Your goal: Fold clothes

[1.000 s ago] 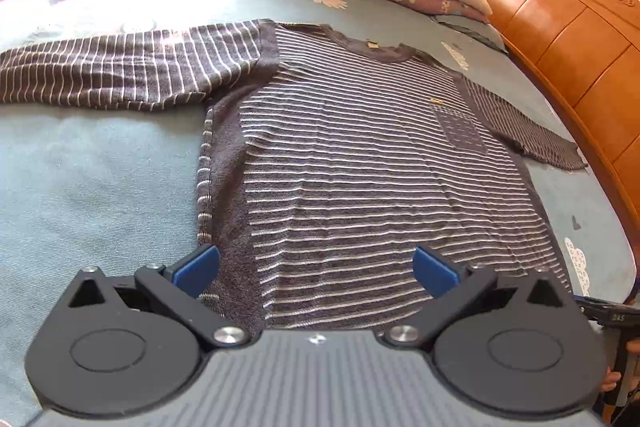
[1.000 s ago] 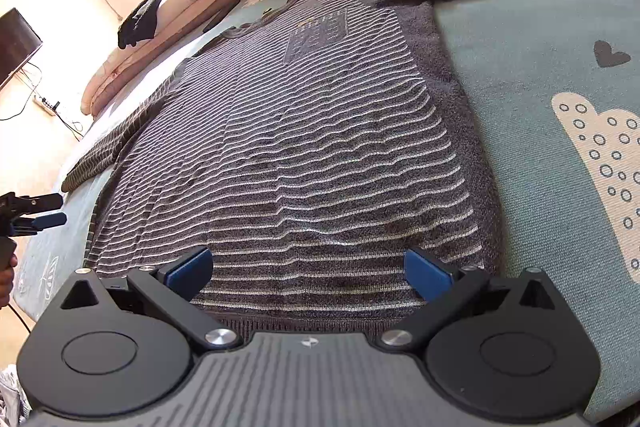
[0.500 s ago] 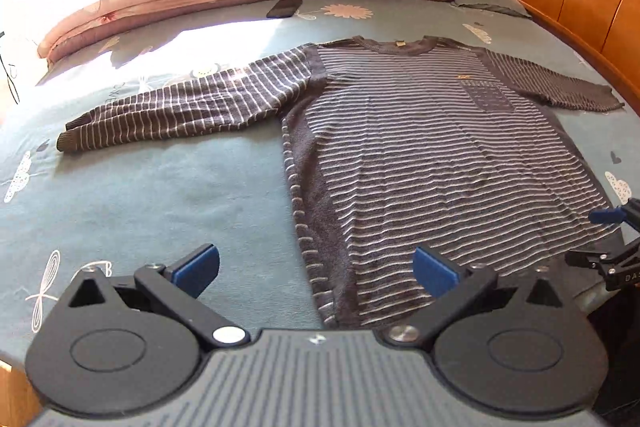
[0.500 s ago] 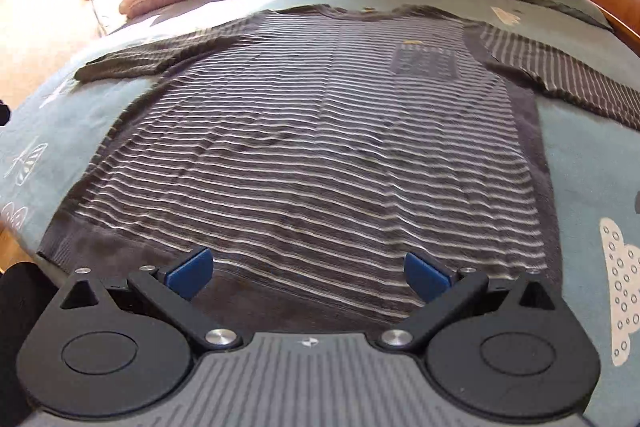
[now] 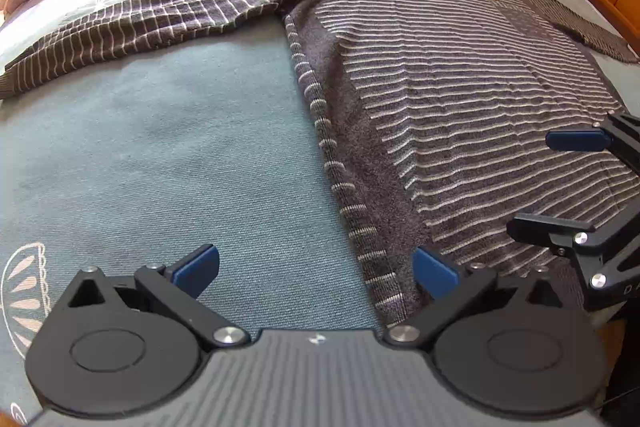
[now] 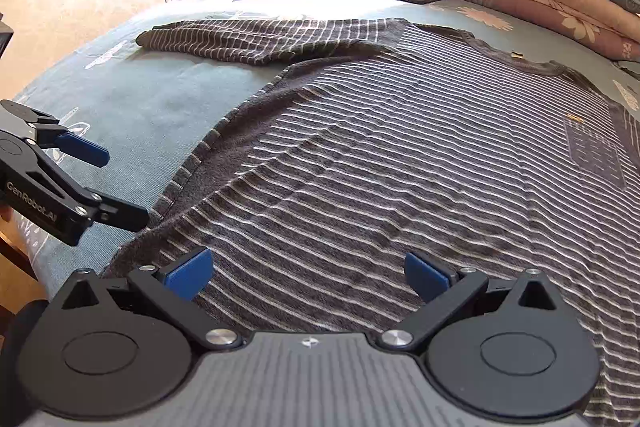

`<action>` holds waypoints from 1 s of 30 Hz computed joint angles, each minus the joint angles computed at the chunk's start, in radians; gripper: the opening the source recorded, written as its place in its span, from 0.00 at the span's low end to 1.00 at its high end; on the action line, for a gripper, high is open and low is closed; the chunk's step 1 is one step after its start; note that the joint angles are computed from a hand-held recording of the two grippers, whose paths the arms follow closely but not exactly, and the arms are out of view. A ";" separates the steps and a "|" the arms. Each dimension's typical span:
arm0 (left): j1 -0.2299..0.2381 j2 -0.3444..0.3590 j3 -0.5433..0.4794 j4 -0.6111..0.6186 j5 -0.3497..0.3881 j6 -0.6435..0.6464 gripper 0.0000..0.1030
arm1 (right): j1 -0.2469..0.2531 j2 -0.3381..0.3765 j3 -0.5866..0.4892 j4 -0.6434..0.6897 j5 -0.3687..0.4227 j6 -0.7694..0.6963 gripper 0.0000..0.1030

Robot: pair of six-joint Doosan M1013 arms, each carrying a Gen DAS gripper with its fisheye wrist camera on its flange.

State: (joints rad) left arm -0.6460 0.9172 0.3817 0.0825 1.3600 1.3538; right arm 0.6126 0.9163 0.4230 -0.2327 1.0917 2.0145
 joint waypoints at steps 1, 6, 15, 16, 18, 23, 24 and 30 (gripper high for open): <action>0.001 0.009 -0.011 0.000 0.008 0.011 0.99 | 0.004 0.026 -0.043 -0.006 0.016 -0.031 1.00; 0.000 -0.015 0.054 0.048 -0.050 0.014 1.00 | 0.021 0.035 -0.021 -0.049 0.026 -0.095 1.00; -0.010 -0.053 0.104 0.093 -0.147 0.010 0.99 | 0.026 -0.044 0.125 -0.059 -0.006 -0.026 1.00; -0.009 -0.047 0.093 0.078 -0.146 0.017 0.99 | 0.027 -0.041 0.119 -0.062 0.000 -0.021 1.00; -0.014 -0.017 0.045 0.095 -0.108 0.024 0.99 | 0.028 -0.043 0.125 -0.069 -0.006 -0.012 1.00; -0.014 -0.001 0.029 0.154 -0.060 -0.003 1.00 | 0.030 -0.041 0.120 -0.072 0.003 0.001 1.00; -0.014 -0.011 0.047 0.169 -0.073 -0.002 1.00 | 0.030 -0.040 0.117 -0.075 0.008 0.004 1.00; -0.024 0.006 0.010 0.216 -0.043 0.029 1.00 | 0.031 -0.045 0.131 -0.081 -0.008 0.016 1.00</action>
State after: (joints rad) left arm -0.6699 0.9233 0.3919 0.2983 1.3166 1.3829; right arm 0.6434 0.8709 0.5538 -0.3137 1.0832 2.0304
